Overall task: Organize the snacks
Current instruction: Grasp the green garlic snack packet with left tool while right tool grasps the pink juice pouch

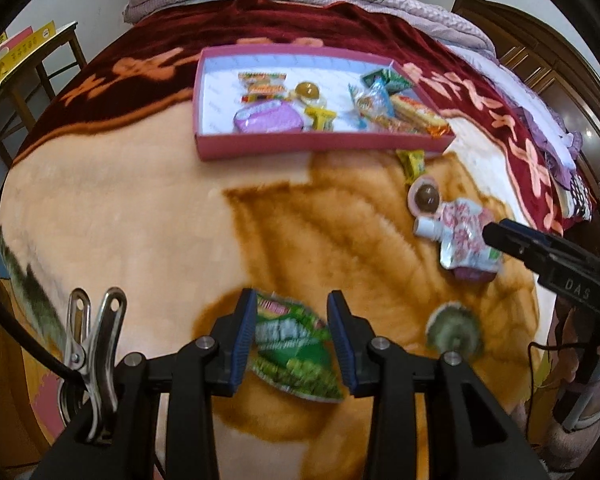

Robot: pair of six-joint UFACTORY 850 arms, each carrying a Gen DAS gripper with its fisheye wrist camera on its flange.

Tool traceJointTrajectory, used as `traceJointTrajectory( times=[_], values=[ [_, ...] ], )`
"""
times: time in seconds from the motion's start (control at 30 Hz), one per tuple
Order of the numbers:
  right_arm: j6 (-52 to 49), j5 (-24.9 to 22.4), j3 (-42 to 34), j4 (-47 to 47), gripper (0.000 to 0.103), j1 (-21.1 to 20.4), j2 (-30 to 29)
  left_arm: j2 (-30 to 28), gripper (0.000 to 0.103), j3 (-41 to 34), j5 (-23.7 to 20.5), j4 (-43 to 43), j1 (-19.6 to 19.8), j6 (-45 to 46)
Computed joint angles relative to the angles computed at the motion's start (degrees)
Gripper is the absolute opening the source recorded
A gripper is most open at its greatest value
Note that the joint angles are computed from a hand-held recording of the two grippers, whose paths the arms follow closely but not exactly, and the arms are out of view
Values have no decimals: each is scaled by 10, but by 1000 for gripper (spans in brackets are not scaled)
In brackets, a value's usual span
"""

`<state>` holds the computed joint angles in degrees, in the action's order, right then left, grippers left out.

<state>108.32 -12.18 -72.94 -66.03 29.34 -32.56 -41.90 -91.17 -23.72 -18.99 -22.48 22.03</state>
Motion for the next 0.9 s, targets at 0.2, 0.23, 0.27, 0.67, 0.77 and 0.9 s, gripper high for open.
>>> traceJointTrajectory(
  times=[0.2, 0.23, 0.27, 0.67, 0.77, 0.9],
  values=[
    [-14, -17, 0, 15, 67, 6, -6, 9, 46, 24, 2, -64, 7, 60],
    [-23, -24, -2, 22, 68, 7, -8, 10, 48, 27, 4, -67, 7, 66],
    [-39, -29, -5, 36, 68, 8, -10, 11, 48, 28, 5, -70, 6, 72],
    [-66, 13, -7, 77, 70, 0, -23, -5, 49, 25, -12, -81, -1, 94],
    [-88, 36, -4, 106, 70, -5, -24, -5, 49, 26, -9, -88, -1, 101],
    [-98, 40, -7, 120, 70, -4, -28, -3, 49, 31, -3, -93, -1, 112]
  ],
)
